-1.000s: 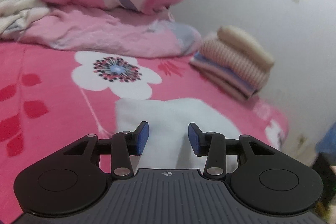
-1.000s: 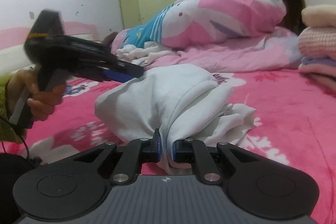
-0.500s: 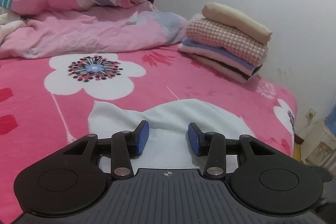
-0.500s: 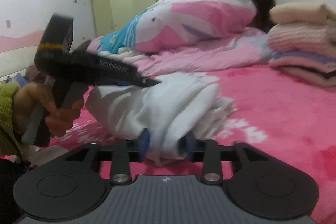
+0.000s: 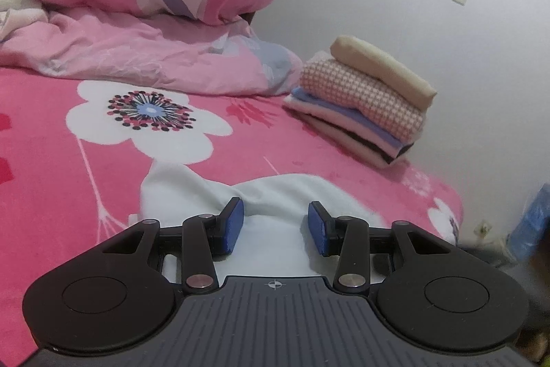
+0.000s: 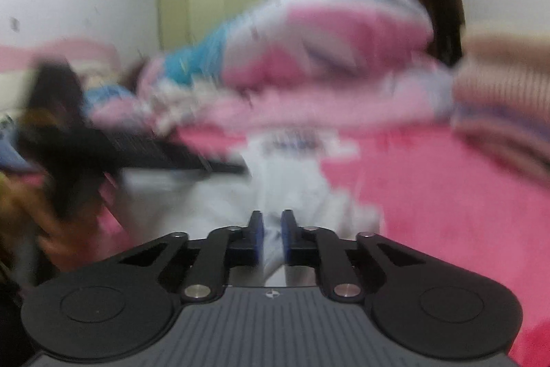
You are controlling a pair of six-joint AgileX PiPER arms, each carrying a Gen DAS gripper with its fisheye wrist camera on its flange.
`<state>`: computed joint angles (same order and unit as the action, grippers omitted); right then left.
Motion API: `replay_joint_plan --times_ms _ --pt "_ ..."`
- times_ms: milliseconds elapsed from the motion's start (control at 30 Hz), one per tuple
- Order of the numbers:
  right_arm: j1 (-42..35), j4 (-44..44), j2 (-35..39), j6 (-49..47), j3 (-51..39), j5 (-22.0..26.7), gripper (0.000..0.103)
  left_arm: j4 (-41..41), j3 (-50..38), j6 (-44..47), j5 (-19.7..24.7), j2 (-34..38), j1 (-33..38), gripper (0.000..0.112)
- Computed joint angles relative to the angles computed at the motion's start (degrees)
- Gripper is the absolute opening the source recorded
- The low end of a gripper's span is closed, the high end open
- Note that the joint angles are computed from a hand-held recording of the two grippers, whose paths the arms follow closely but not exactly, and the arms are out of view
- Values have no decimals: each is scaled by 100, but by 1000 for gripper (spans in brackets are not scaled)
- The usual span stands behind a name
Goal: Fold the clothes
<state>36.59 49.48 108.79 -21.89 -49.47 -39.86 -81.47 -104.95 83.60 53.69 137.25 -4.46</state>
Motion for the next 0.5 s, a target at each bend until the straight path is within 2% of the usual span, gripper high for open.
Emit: replay_joint_plan --times_ms 67,200,400,500 --pt "-8 -119 115 266 57 -108 9 -153 121 213 49 -81 84 41" --pt "94 89 196 151 -14 -209 8 -606 367 696 -129 -166 160 41" --pt "97 28 240 350 75 -312 8 11 -431 -147 -644 358 -3 41" --pt "107 93 298 298 37 -332 8 551 -1069 -925 -538 714 3 41"
